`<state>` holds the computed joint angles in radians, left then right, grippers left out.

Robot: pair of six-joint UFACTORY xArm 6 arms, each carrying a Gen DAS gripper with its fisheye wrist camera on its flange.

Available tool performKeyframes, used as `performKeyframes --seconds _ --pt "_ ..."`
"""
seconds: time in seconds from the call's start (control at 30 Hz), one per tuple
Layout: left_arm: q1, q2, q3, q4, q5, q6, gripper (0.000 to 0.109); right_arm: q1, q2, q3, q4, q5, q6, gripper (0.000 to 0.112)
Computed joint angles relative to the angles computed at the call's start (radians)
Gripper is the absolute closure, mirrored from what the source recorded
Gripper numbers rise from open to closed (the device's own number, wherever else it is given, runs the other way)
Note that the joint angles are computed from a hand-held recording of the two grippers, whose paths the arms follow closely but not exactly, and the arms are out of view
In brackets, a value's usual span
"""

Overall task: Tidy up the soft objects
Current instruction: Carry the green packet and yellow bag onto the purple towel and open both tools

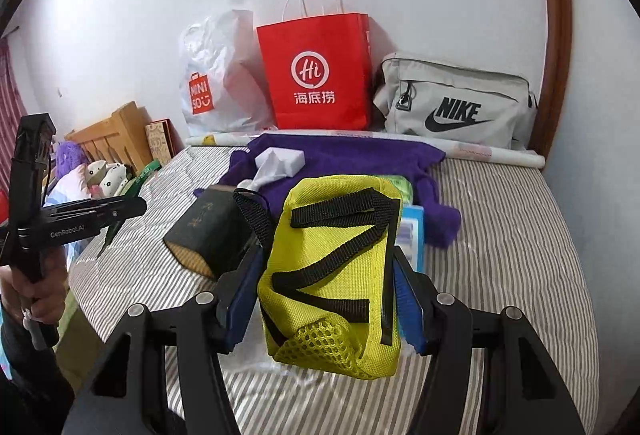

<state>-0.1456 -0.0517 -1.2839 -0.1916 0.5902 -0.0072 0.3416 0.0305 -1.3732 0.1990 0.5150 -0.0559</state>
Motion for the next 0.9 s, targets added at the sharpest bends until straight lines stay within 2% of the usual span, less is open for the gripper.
performKeyframes --seconds 0.2,0.5,0.73,0.9 --pt "0.005 0.122 -0.151 -0.007 0.046 0.013 0.078 -0.011 0.108 -0.131 0.025 -0.002 -0.029 0.051" --pt "0.022 0.319 -0.408 -0.021 0.136 0.031 0.078 -0.041 0.29 -0.368 0.003 0.06 -0.027 0.051" --pt "0.037 0.493 -0.643 -0.079 0.255 0.056 0.078 -0.067 0.455 -0.601 -0.003 0.163 -0.032 0.05" --pt "0.04 0.631 -0.843 -0.071 0.347 0.054 0.078 -0.081 0.625 -0.862 -0.016 0.274 -0.05 0.05"
